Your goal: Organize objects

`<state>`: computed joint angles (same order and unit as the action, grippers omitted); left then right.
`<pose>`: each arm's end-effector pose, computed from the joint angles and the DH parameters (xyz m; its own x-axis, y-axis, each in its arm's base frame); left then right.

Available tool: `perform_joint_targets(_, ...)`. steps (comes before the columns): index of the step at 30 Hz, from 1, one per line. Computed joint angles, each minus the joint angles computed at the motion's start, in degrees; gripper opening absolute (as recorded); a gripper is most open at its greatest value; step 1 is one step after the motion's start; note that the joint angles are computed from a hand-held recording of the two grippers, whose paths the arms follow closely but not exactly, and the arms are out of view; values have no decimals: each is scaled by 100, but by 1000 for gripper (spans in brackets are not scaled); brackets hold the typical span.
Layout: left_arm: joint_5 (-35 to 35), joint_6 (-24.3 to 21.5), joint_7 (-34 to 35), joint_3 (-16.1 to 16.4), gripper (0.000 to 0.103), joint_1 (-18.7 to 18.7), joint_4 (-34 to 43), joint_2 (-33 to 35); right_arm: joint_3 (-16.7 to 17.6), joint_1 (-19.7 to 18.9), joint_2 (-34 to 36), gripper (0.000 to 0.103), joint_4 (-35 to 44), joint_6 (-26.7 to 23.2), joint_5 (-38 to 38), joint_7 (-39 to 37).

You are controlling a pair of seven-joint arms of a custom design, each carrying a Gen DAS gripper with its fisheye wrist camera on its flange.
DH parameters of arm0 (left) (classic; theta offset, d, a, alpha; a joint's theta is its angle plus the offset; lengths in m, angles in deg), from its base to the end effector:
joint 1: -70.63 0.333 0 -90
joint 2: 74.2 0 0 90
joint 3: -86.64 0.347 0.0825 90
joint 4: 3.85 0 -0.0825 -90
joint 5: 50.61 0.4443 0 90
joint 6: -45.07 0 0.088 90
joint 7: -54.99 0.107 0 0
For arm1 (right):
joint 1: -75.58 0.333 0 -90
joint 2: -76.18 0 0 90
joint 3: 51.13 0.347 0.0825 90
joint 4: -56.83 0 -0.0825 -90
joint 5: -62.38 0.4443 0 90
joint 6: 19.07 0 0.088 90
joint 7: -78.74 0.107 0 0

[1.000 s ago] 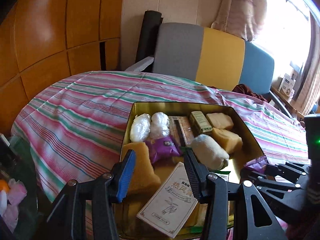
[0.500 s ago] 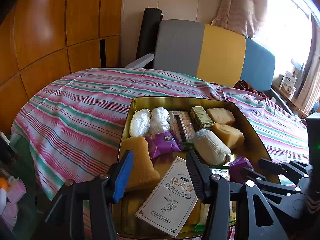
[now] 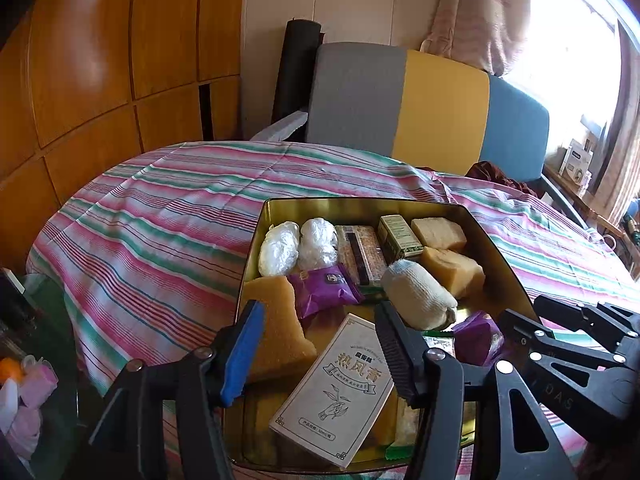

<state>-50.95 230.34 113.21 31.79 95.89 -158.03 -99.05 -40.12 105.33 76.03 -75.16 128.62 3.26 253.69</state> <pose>0.4193 -0.2366 0.3922 -0.0903 -0.9936 0.0680 -0.6554 0.0079 -0.7552 0.4266 0.3872 0.3601 0.0206 -0.9957 0.0899 -0.7697 -0.0732 -0.6342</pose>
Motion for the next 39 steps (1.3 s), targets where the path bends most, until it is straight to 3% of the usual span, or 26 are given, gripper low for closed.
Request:
perform_joint_targets(7,65,-193,-168,-4,71,-55,5,-187,17,-29,-144,44,-128,-20,-145,264)
perform_joint_targets(17,258,-363,-675,13,103,-153,-31,-594,158,-191,-659,45,-503,-116,-809,1497)
perform_joint_targets(24,430,-592,-921,294,103,-414,-10,-512,227,-250,-712,45,-504,-133,-773,1492)
perform_joint_targets(32,832,-829,-1458,32,103,-154,25,-796,249,-201,-622,45,-445,-151,-701,1376)
perform_joint_targets(39,1164,-892,-1665,143,103,-211,48,-727,235,-174,-598,45,-420,-147,-696,1339)
